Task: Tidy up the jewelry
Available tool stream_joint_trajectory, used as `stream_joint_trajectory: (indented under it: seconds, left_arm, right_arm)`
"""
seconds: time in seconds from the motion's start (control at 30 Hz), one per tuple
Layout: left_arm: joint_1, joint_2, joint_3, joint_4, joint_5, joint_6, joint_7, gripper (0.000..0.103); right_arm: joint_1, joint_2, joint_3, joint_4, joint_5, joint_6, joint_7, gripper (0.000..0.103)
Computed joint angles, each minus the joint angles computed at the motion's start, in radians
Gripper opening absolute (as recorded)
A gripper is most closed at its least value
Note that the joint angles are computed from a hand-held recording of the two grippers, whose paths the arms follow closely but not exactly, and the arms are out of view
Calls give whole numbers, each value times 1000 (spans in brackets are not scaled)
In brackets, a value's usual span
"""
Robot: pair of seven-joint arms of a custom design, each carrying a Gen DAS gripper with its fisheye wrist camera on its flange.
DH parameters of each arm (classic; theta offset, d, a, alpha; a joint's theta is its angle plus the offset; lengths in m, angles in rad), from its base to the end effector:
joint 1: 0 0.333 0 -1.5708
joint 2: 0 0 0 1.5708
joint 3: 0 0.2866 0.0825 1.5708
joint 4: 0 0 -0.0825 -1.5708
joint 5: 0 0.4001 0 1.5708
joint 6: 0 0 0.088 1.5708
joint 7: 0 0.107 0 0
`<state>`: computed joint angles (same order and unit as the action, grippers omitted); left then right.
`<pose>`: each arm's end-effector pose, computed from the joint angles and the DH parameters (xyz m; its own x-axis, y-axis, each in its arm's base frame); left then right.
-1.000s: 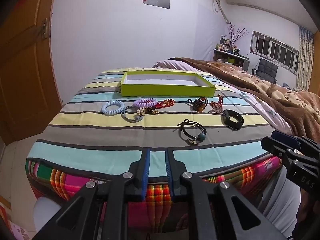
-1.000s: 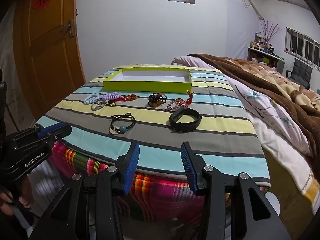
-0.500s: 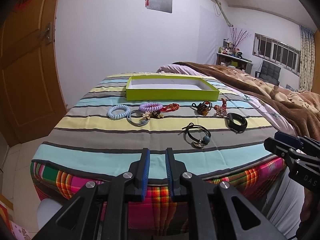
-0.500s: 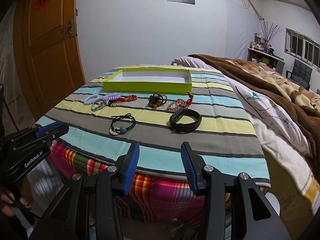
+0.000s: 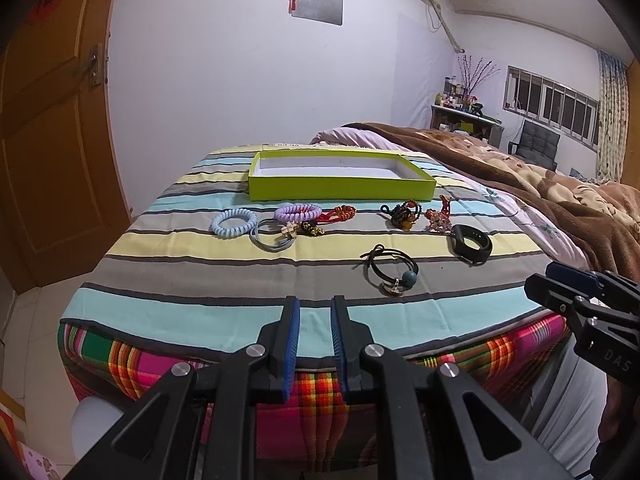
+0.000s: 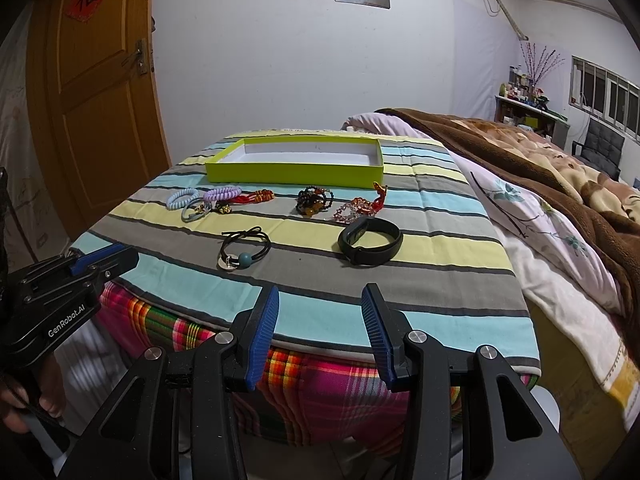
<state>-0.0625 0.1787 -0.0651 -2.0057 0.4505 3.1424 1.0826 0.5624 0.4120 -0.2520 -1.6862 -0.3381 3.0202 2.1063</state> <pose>0.6300 -0.1176 0.4414 -0.1049 -0.9936 0.0426 -0.5759 0.0258 -0.8171 0.6626 0.2650 0.4396 0.1802 -0.9829 -0.0386 -0.5785 -0.0742 -0.8123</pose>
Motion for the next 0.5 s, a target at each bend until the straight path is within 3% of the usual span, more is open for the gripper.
stream_joint_trajectory:
  seconds: [0.5]
  left_arm:
    - [6,3,-7,0,-9,-1,7,15]
  right_arm:
    - [0,0,1,0,0,-1,1,44]
